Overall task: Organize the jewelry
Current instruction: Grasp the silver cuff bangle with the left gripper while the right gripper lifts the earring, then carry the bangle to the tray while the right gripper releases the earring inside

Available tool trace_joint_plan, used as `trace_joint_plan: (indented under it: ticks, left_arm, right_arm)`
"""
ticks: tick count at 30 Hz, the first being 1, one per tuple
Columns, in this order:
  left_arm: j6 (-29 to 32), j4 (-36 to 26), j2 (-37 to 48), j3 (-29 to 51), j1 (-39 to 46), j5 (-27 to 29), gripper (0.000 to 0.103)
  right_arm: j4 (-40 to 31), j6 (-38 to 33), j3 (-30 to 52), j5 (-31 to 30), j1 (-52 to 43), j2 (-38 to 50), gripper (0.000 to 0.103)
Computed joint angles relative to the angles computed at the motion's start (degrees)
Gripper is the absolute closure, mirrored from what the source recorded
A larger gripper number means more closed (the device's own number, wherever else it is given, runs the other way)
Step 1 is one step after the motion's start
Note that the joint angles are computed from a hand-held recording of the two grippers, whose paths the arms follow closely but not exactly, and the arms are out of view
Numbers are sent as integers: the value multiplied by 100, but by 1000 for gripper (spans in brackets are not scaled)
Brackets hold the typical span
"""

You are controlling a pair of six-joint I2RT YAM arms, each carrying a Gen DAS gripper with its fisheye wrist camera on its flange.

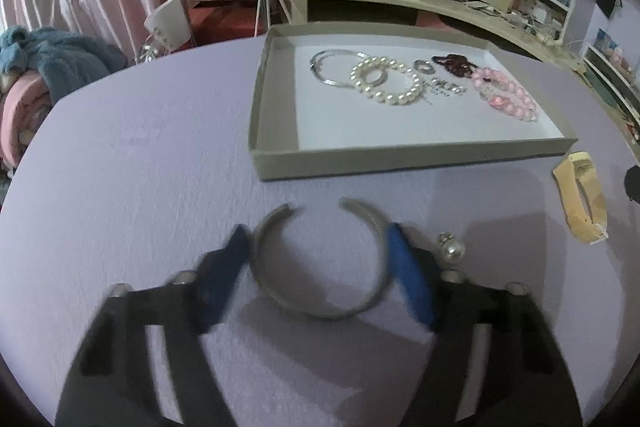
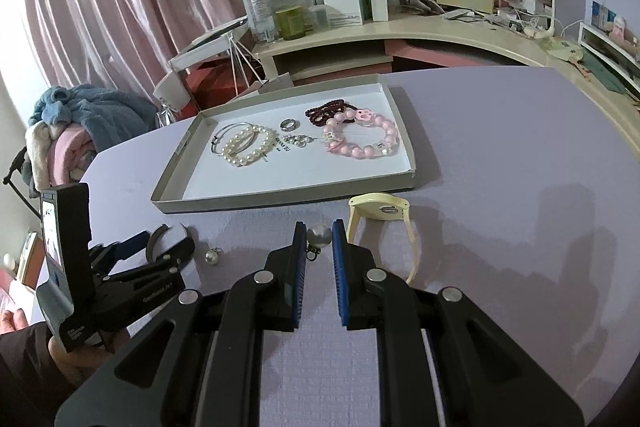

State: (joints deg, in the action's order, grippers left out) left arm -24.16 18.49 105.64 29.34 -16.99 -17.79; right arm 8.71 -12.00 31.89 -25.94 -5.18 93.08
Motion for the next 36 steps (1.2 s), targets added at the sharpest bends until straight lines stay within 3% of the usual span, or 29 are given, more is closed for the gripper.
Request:
trace_joint_plan:
  ticks: [5, 8, 15, 19, 26, 36]
  left_arm:
    - [-218, -46, -369, -294, 5, -22, 36]
    - [-279, -240, -1230, -711, 3, -83, 36]
    - [-324, -1699, -3975, -1123, -50, -557, 36]
    - [-427, -2401, -4864, -1039, -176, -746, 36]
    - [-663, -3016, -5392, -828, -440, -1013, 36]
    - [-514, -3038, -5402, -598, -395, -1070, 36]
  right_arm:
    - [-83, -68, -27, -142, -5, -172, 89]
    - [-126, -57, -9, -252, -20, -303, 89]
    - [-221, 63, -1, -532, 19, -743, 89]
    - [-276, 69, -17, -637, 41, -928, 89]
    - [-268, 92, 25, -713, 101, -1026, 89]
    - [-106, 226, 138, -762, 70, -957, 89]
